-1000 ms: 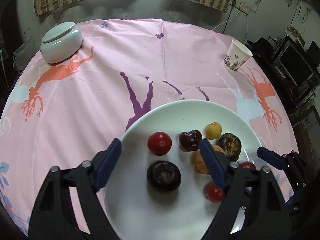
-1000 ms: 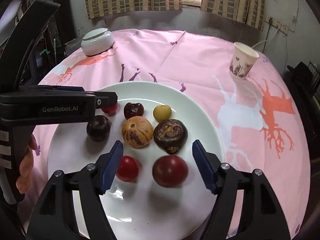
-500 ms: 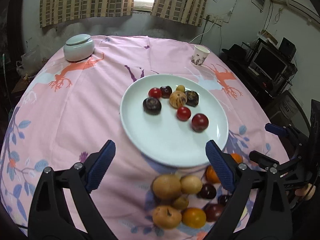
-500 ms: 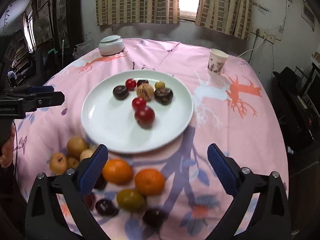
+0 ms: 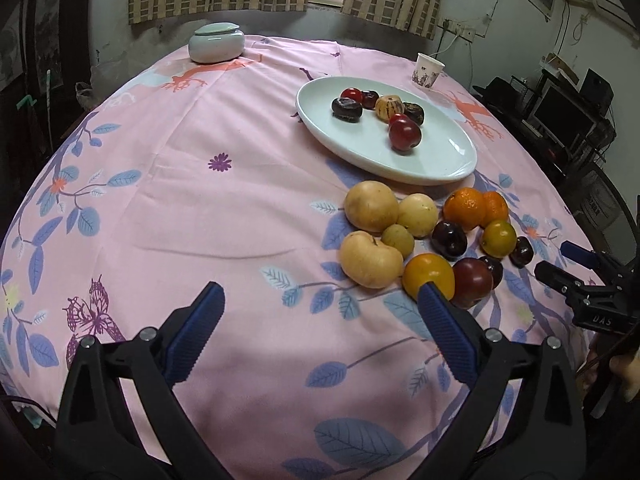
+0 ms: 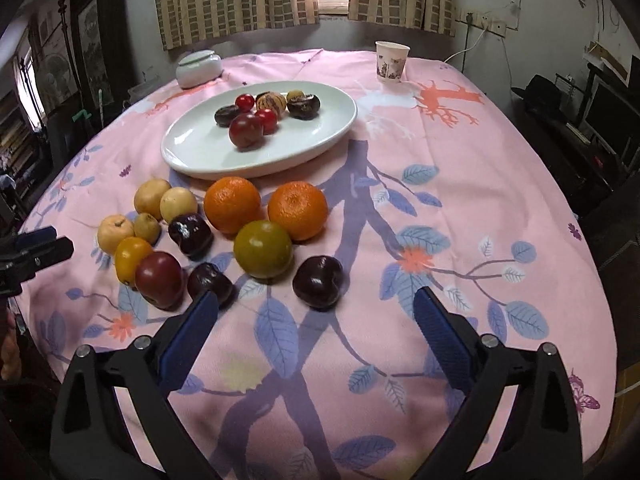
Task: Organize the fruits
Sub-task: 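Grasp a dark red plum with the right gripper while the left grasps a yellow pear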
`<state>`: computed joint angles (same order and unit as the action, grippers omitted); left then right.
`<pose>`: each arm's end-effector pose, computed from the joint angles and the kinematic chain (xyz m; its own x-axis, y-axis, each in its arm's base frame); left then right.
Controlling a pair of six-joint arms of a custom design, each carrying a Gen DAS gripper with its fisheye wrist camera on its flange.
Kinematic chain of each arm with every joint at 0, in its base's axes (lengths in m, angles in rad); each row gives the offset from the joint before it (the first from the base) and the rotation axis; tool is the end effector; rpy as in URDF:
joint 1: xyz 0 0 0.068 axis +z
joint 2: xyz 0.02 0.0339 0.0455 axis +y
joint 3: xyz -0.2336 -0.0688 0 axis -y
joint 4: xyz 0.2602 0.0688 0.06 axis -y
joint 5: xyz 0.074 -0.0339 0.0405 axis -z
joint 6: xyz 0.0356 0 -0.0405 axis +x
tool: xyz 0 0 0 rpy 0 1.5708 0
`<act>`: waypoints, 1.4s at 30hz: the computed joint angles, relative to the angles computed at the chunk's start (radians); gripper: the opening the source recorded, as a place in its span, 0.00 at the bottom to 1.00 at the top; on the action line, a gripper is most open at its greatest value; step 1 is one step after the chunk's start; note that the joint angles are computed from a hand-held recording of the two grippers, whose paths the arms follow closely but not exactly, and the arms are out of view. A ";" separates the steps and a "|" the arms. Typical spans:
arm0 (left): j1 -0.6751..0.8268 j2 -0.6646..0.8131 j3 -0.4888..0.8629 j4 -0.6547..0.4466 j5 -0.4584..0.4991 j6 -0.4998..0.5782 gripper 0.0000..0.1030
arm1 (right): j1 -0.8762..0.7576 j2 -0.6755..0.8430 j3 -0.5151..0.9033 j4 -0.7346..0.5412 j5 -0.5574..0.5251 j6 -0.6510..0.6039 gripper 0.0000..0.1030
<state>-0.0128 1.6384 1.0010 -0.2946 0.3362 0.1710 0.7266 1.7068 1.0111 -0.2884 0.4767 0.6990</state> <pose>0.3446 -0.0162 0.1535 -0.7555 0.1703 -0.6326 0.3423 0.9259 -0.1595 0.2712 0.2192 0.1363 -0.7341 0.1124 -0.6697 0.0940 0.9935 0.0637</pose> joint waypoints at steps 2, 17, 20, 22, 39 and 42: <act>0.005 -0.009 -0.005 -0.002 0.002 -0.003 0.96 | -0.015 0.016 0.004 0.008 -0.017 -0.009 0.60; -0.025 0.084 0.063 -0.002 -0.074 -0.009 0.96 | -0.047 0.068 0.056 0.023 -0.099 -0.036 0.31; -0.056 0.149 0.119 -0.037 -0.108 0.008 0.96 | -0.036 0.022 0.014 0.048 -0.113 -0.026 0.31; -0.078 0.172 0.132 -0.043 -0.129 0.017 0.96 | -0.037 -0.002 -0.015 0.063 -0.132 -0.011 0.31; -0.115 0.211 0.208 -0.099 -0.036 -0.005 0.44 | -0.018 -0.075 -0.062 0.105 -0.162 0.007 0.31; -0.098 0.131 0.159 -0.099 -0.003 0.001 0.44 | -0.004 -0.058 -0.036 0.106 -0.165 -0.006 0.31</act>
